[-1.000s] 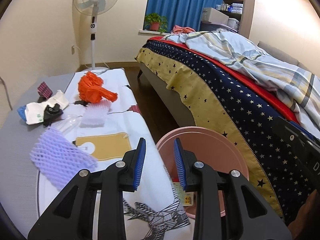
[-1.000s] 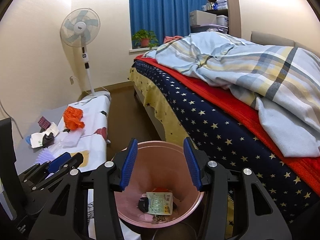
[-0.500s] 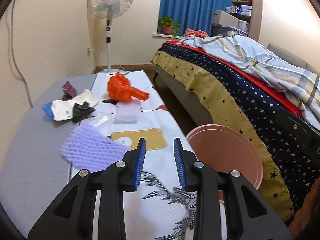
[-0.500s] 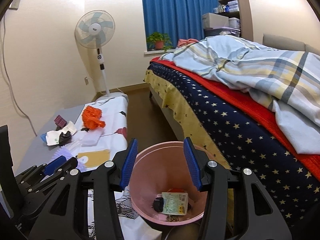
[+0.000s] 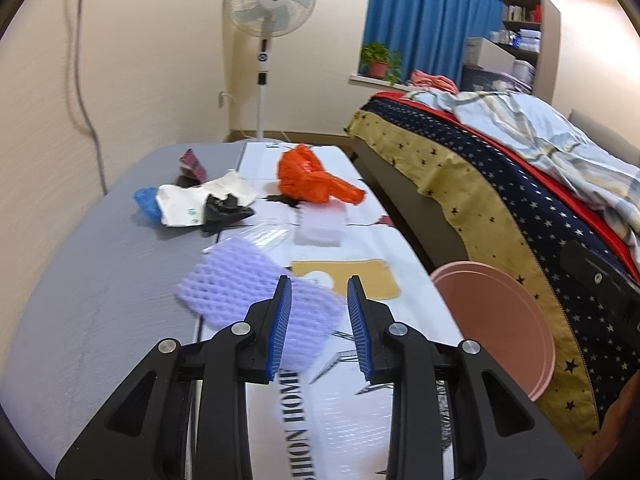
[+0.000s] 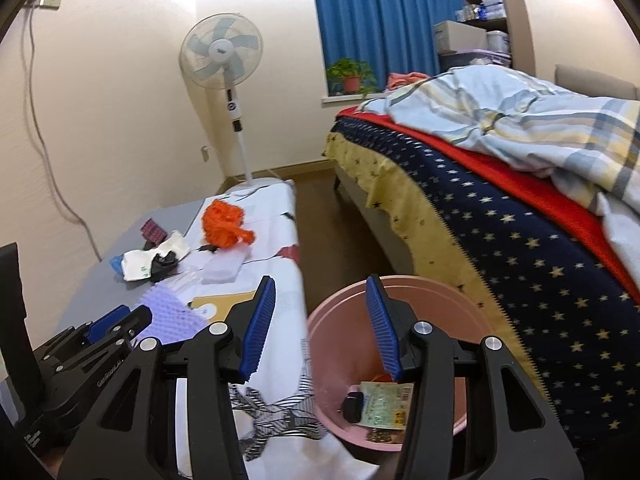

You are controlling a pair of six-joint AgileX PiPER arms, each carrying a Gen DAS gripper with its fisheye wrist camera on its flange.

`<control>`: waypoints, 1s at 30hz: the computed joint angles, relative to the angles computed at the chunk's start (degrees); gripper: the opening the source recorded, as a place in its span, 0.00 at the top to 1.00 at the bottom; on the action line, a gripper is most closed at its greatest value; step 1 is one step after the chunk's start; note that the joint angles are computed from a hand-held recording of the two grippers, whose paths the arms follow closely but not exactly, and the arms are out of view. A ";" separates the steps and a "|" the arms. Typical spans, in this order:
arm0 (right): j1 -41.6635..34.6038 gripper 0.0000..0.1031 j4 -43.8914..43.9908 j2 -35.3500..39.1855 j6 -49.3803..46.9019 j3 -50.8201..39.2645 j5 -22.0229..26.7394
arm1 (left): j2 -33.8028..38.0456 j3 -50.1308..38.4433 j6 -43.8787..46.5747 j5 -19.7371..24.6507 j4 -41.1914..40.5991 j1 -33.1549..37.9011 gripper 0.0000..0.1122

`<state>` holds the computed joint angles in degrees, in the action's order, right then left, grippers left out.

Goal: Collect trash
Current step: 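Move both grippers back toward the purple foam net on the board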

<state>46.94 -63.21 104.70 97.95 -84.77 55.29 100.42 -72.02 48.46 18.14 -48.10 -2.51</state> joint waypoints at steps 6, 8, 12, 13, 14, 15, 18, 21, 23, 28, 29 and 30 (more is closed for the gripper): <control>-0.80 0.56 0.83 3.69 -1.20 -3.29 -4.92 | 2.12 -1.22 -3.26 -1.24 2.38 2.43 0.74; -1.25 0.56 1.32 5.11 -1.59 -4.50 -6.90 | 3.11 -1.98 -4.88 -1.52 3.64 3.65 0.74; -2.15 0.56 3.48 8.80 -4.09 -8.59 -10.29 | 4.79 -3.05 -7.57 -1.96 5.69 5.64 0.74; -2.25 0.56 4.05 9.92 -4.93 -10.00 -10.69 | 5.07 -3.18 -8.06 -2.15 6.25 5.98 0.74; -2.37 0.56 4.78 11.21 -6.10 -11.61 -11.37 | 5.39 -3.41 -8.73 -2.34 7.00 6.31 0.74; -2.48 0.56 5.40 12.15 -7.11 -12.84 -11.91 | 5.71 -3.70 -9.08 -2.52 7.44 6.67 0.74; -3.24 0.56 9.49 15.86 -12.53 -18.05 -14.16 | 6.51 -4.94 -10.47 -2.54 8.98 7.51 0.74; -4.25 0.56 14.79 19.37 -17.95 -23.17 -15.43 | 7.97 -7.79 -13.41 -2.06 12.03 8.41 0.74; -5.03 0.55 18.62 21.79 -21.56 -26.91 -15.49 | 9.86 -11.17 -16.48 -0.88 14.94 8.98 0.74; -6.82 0.54 27.91 28.17 -30.55 -36.92 -12.61 | 16.22 -22.48 -22.86 3.63 20.60 10.09 0.74; -7.17 0.54 29.49 29.13 -31.79 -38.40 -12.24 | 17.60 -24.84 -23.69 4.73 21.10 10.27 0.74; -7.65 0.54 31.54 30.23 -33.40 -40.12 -11.72 | 19.33 -27.83 -24.27 6.21 21.32 10.49 0.74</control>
